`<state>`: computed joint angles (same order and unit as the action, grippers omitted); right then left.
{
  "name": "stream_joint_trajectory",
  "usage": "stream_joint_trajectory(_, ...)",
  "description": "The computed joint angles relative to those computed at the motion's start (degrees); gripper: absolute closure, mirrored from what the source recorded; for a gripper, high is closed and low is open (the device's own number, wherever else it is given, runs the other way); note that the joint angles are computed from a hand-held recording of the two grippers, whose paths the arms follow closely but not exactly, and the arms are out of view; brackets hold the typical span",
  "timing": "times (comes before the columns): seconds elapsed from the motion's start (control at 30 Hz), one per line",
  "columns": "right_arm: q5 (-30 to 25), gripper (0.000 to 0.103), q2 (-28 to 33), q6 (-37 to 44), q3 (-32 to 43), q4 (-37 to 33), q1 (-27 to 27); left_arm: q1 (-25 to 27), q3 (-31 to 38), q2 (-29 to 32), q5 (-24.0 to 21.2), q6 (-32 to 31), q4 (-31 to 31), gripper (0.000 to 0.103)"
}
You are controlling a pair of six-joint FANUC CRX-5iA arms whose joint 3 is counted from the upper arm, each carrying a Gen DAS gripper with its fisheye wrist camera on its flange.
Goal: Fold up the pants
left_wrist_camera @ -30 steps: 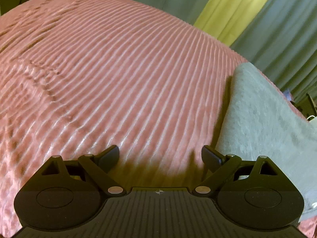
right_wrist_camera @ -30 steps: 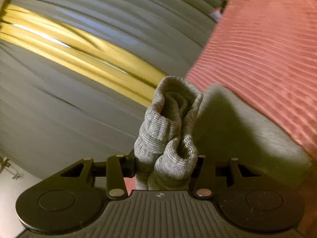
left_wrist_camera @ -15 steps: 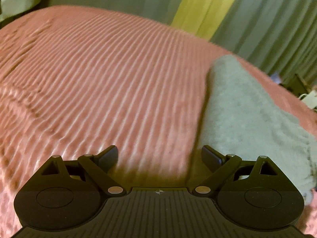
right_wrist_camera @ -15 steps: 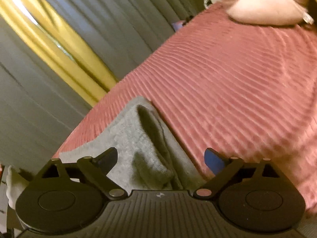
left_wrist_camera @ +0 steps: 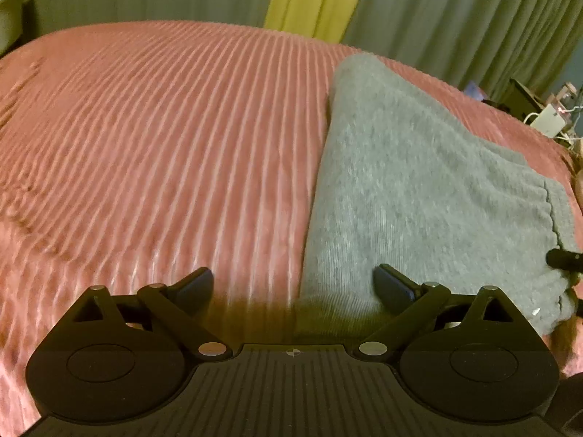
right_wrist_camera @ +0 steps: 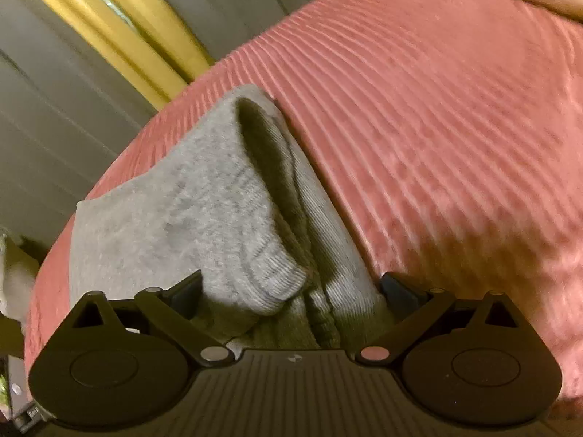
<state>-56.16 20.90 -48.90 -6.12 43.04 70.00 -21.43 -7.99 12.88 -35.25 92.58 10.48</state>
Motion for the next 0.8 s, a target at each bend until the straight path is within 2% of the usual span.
stream_joint_trajectory(0.1, 0.01, 0.004, -0.50, -1.42, -0.49, 1.47, -0.02, -0.03, 0.55, 0.07, -0.96, 0.32, -0.99, 0.004)
stream_joint_trajectory(0.2, 3.11, 0.004, -1.71, -2.65, -3.28, 3.11, -1.66, -0.51, 0.72, -0.73, -1.67, 1.42, -3.22, 0.004)
stream_joint_trajectory(0.33, 10.17, 0.004, -2.60, 2.96, -5.51, 2.25, -3.63, -1.11, -0.01, -1.87, 2.50, 1.87, -4.60, 0.004)
stream_joint_trajectory(0.43, 13.32, 0.004, -2.92, 4.39, -7.39, 4.61, -4.62, -0.68, -1.97, -1.78, 7.31, -3.60, 1.60, 0.004)
stream_joint_trajectory(0.53, 16.18, 0.004, -3.02, 7.87, -8.22, 5.51, -5.86, -1.04, 0.20, 0.67, 7.43, -7.42, 3.82, 0.004)
stream_joint_trajectory(0.67, 21.23, 0.004, -3.26, 9.50, -10.34, 8.91, -8.09, -0.89, 6.59, 7.22, 1.94, -14.03, 8.37, 0.004)
stream_joint_trajectory(0.8, 30.38, 0.004, -5.48, 4.75, -15.95, 19.70, -12.01, 0.64, 6.93, 11.95, -2.66, -25.60, 25.14, 0.004)
